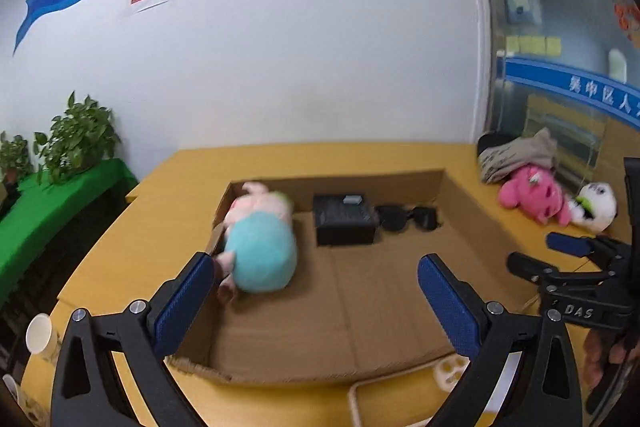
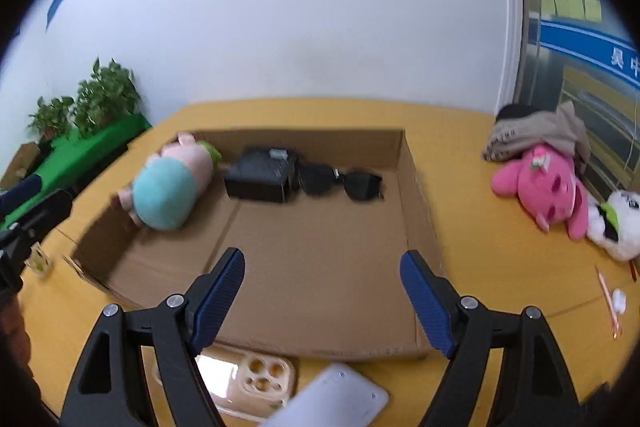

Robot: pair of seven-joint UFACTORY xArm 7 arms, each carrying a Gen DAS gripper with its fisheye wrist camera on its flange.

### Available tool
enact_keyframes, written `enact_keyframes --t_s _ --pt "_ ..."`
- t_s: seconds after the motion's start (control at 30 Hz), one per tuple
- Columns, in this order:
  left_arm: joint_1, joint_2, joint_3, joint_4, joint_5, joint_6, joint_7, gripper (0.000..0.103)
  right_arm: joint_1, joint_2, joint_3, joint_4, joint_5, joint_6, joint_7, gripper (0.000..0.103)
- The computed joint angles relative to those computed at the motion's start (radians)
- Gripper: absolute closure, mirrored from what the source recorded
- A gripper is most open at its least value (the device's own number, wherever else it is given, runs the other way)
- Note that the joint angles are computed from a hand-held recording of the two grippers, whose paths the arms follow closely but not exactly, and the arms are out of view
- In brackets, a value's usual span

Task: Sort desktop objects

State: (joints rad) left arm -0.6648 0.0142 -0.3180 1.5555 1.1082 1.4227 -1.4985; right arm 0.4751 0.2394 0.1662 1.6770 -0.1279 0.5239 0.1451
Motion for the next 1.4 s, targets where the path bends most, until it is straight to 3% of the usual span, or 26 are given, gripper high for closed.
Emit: enact_keyframes --t_s 0.17,0.37,0.43,0.6,0.67,0.87,1.4 --pt "0.008 0.008 0.007 -0.088 -0.030 0.033 -0.057 0.001 0.022 -0.006 -0.026 -0.118 -0.090 -0.082 0.069 0.023" --pt "0.046 -0.007 0.032 -0.177 -0.116 -0.070 -0.068 0.001 0.032 -0.019 -0.050 -0.205 -0.167 -0.207 0.163 0.020" --pt "0.059 -0.032 0.031 -0.228 -0.101 -0.121 -0.121 0.000 0.053 -0.021 -0.078 -0.225 -0.241 -0.254 0.236 0.018" --pt "0.068 -0.030 0.016 -0.261 -0.026 -0.134 -0.163 0.000 0.106 -0.029 -0.164 -0.275 -0.451 -0.379 0.449 0.015" --pt "0.076 -0.054 0.017 -0.305 0.005 -0.185 -0.197 0.001 0.082 -0.033 -0.140 -0.284 -0.442 -0.383 0.434 0.015" --pt "0.137 -0.106 0.021 -0.379 -0.034 -0.350 -0.242 0.000 0.064 -0.034 -0.119 -0.281 -0.431 -0.378 0.417 0.015" --pt "0.157 -0.088 0.003 -0.355 -0.037 -0.338 -0.234 0.000 0.071 -0.021 -0.116 -0.252 -0.443 -0.350 0.434 0.010"
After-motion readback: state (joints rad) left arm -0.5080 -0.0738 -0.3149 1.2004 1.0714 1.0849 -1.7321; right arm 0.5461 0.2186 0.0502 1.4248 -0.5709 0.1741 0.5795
